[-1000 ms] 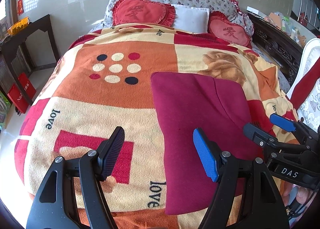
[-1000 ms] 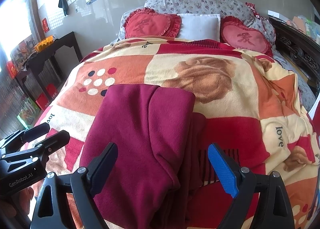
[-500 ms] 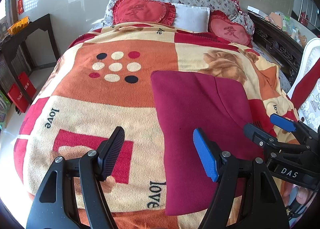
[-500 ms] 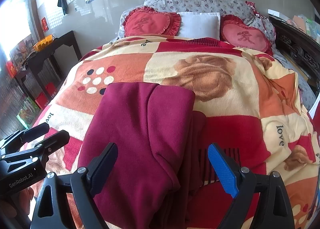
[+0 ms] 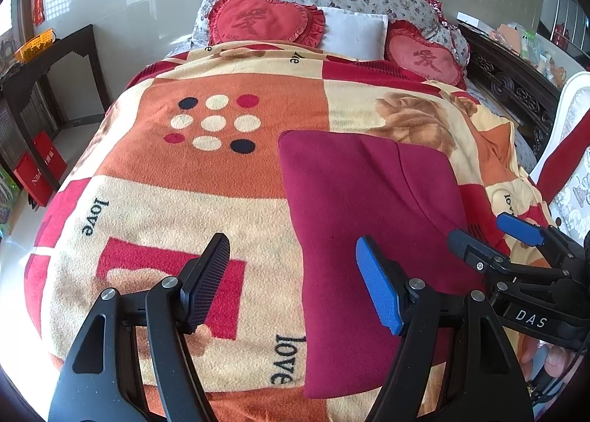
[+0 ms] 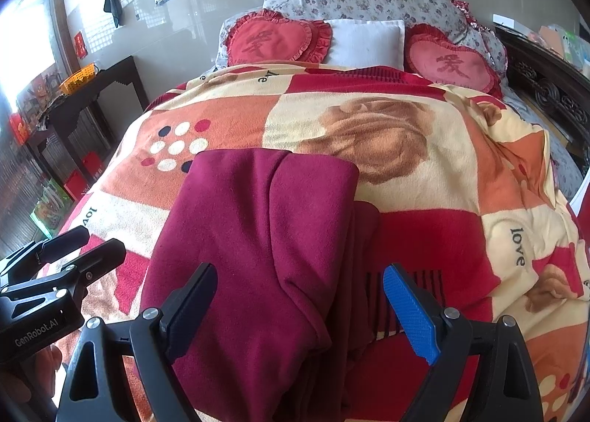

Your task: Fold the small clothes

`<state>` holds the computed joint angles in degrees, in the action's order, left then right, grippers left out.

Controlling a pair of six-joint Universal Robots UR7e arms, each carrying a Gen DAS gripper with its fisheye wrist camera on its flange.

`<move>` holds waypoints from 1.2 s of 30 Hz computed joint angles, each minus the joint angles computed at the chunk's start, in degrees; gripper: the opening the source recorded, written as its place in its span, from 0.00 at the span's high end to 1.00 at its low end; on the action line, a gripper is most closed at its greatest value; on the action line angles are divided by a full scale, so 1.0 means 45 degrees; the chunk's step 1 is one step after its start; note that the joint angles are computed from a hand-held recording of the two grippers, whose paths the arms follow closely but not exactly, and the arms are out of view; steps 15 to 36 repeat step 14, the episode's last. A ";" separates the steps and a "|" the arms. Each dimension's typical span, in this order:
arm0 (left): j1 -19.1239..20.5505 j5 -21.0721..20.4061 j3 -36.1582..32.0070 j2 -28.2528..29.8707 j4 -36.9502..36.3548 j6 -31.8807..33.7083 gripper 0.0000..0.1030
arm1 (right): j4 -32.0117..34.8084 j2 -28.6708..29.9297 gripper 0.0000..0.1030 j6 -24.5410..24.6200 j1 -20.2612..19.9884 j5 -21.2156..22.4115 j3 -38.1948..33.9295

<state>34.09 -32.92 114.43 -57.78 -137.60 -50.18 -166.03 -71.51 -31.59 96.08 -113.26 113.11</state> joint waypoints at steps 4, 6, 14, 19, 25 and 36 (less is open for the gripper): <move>0.0012 -0.0003 0.0000 -0.0006 -0.0011 -0.0026 0.31 | 0.0007 0.0005 0.13 0.0029 -0.0007 0.0001 0.0017; -0.0023 0.0040 0.0025 0.0008 -0.0063 -0.0100 0.30 | -0.0011 0.0014 0.13 0.0024 -0.0003 -0.0013 0.0018; 0.0085 0.0092 0.0108 0.0049 -0.0371 -0.0061 0.30 | 0.0081 0.0082 0.13 0.0013 -0.0124 -0.0011 -0.0015; 0.0085 0.0092 0.0108 0.0049 -0.0371 -0.0061 0.30 | 0.0081 0.0082 0.13 0.0013 -0.0124 -0.0011 -0.0015; 0.0085 0.0092 0.0108 0.0049 -0.0371 -0.0061 0.30 | 0.0081 0.0082 0.13 0.0013 -0.0124 -0.0011 -0.0015; 0.0085 0.0092 0.0108 0.0049 -0.0371 -0.0061 0.30 | 0.0081 0.0082 0.13 0.0013 -0.0124 -0.0011 -0.0015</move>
